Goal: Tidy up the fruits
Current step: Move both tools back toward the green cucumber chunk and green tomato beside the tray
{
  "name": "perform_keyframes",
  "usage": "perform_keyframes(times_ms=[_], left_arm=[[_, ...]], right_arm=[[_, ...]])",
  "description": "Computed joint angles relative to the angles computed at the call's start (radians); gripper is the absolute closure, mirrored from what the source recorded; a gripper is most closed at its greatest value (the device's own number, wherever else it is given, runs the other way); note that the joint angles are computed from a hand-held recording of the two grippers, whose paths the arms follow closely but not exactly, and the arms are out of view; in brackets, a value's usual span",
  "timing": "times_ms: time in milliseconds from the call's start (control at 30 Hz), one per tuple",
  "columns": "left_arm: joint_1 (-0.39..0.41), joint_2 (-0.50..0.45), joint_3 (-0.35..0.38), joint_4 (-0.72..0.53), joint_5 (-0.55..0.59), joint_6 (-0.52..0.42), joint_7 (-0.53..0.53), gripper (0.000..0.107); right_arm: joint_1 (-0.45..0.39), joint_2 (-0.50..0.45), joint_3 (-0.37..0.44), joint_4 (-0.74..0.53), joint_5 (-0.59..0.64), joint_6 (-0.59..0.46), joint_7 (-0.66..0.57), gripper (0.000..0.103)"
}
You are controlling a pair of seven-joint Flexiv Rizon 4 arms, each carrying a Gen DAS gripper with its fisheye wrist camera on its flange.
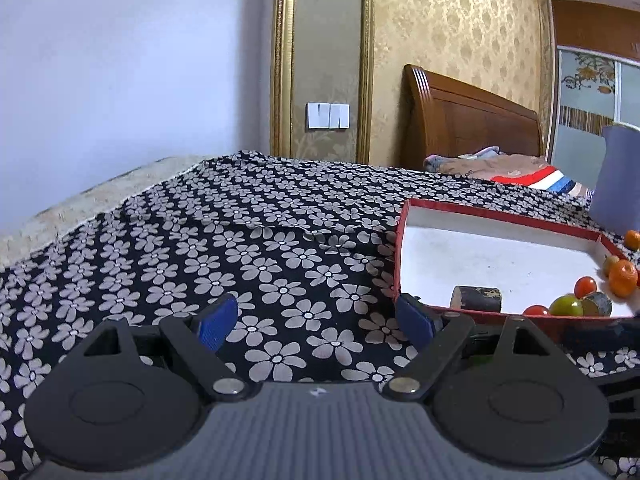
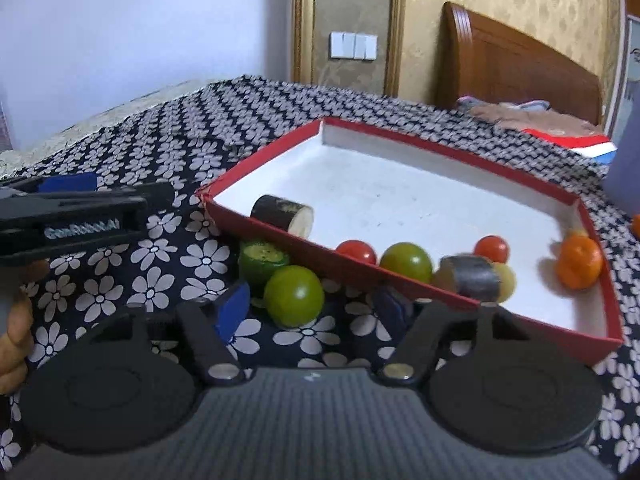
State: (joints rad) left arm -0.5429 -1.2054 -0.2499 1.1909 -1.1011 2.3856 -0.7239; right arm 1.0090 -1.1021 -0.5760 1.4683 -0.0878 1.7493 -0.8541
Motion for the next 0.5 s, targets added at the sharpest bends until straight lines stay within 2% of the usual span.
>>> perform_keyframes(times_ms=[33, 133, 167, 333, 433, 500], left_arm=[[0.003, 0.001, -0.003, 0.003, 0.002, -0.003, -0.006, 0.020], [0.001, -0.001, -0.005, -0.013, -0.036, -0.020, 0.016, 0.020], [0.000, -0.001, -0.009, -0.020, -0.053, -0.023, 0.029, 0.020], [0.003, 0.011, -0.016, -0.008, -0.066, -0.037, 0.039, 0.020], [0.006, 0.042, -0.014, 0.042, -0.025, -0.065, 0.038, 0.020], [0.005, 0.071, -0.008, 0.088, 0.025, -0.111, 0.017, 0.020]], right_arm=[[-0.023, 0.002, 0.030, -0.014, -0.012, -0.007, -0.006, 0.063], [-0.088, 0.019, 0.124, -0.028, -0.026, 0.014, -0.015, 0.073], [-0.084, 0.023, 0.119, -0.020, -0.019, 0.017, -0.014, 0.073], [0.042, 0.047, -0.024, 0.125, 0.085, 0.069, -0.005, 0.073], [0.111, 0.051, -0.103, 0.205, 0.156, 0.065, -0.010, 0.073], [0.134, 0.044, -0.134, 0.233, 0.181, 0.053, 0.000, 0.069]])
